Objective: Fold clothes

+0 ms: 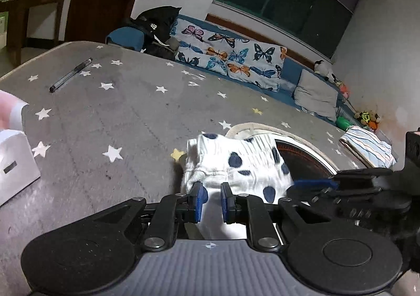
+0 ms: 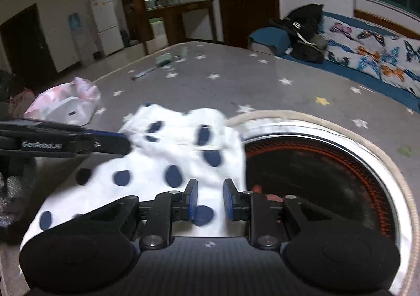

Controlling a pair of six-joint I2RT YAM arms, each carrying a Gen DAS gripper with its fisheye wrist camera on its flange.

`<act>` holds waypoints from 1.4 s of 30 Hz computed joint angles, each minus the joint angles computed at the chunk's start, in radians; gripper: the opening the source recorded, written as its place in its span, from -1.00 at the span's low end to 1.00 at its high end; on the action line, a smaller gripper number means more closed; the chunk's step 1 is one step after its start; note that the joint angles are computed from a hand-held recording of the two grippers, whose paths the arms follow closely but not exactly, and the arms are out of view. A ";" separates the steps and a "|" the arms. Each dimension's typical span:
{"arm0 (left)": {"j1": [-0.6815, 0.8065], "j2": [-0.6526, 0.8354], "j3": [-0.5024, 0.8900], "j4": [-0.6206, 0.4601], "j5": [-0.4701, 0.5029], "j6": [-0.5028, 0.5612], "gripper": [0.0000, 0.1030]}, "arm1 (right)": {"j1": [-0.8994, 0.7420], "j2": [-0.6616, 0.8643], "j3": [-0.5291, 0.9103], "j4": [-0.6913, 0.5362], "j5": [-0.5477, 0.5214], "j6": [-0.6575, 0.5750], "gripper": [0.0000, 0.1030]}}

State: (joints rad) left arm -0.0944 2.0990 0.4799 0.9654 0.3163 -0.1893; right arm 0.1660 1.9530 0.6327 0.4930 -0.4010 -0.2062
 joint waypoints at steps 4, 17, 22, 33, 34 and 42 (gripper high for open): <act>-0.010 -0.049 -0.069 0.040 0.019 0.006 -0.68 | -0.087 -0.090 -0.050 -0.057 -0.029 -0.039 -0.56; -0.136 -0.085 -0.308 0.170 0.081 0.086 -0.68 | -0.146 -0.427 -0.395 -0.118 -0.145 -0.209 -0.56; -0.115 -0.012 -0.319 0.227 0.069 0.098 -0.68 | -0.195 -0.398 -0.461 -0.059 -0.147 -0.226 -0.56; -0.109 0.013 -0.321 0.255 0.064 0.078 -0.68 | -0.460 -0.395 -0.436 -0.181 -0.340 -0.256 -0.53; -0.111 0.014 -0.321 0.255 0.061 0.076 -0.68 | -0.463 -0.392 -0.443 -0.183 -0.349 -0.271 -0.53; -0.133 -0.003 -0.319 0.233 0.027 0.067 -0.68 | -0.353 -0.493 -0.558 -0.077 -0.343 -0.290 -0.53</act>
State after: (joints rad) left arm -0.2279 2.0958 0.1610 1.1983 0.3434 -0.1221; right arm -0.1866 1.4596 0.0744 0.4163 -0.7445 -0.4965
